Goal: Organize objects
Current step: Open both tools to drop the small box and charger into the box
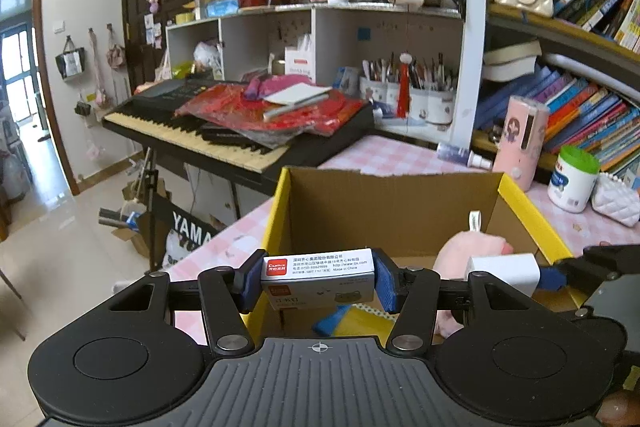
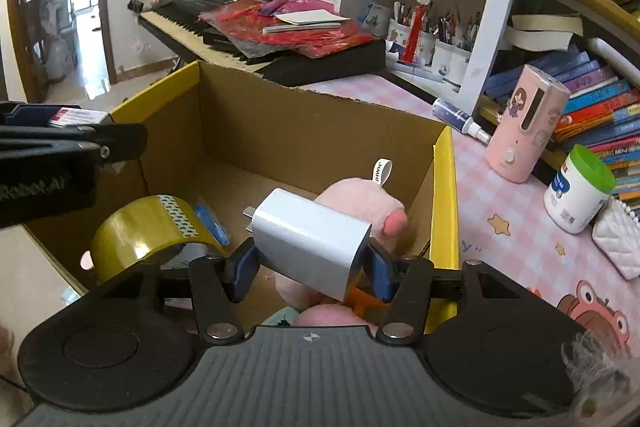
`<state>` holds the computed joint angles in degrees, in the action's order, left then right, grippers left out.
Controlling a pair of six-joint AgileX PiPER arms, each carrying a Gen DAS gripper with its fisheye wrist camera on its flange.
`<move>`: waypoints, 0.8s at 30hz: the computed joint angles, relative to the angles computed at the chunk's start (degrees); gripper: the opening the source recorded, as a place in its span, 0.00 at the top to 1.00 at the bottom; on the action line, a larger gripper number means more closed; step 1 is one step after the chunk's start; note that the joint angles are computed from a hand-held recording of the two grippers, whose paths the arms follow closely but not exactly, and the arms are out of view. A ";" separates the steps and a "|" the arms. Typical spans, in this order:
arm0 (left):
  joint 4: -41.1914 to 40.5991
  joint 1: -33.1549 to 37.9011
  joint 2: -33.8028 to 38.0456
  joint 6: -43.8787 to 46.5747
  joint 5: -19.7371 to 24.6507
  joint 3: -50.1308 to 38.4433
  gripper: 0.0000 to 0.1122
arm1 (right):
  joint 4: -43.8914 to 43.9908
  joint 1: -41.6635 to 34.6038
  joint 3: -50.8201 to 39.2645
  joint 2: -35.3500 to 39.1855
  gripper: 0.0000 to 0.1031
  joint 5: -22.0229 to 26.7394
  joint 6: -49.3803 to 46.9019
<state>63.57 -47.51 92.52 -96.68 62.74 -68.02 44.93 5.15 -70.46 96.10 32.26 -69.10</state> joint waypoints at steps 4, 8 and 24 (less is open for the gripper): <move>-0.91 0.64 1.16 0.22 -1.66 -0.29 0.52 | -0.77 -0.03 -0.91 0.61 0.46 0.49 -0.40; -1.90 0.53 2.11 0.43 -2.05 -0.72 0.52 | -1.98 0.04 -2.11 1.35 0.45 1.36 0.22; 4.62 -5.36 0.82 -7.36 4.28 -0.32 0.30 | 13.55 -6.21 7.91 -9.57 0.23 0.72 -12.38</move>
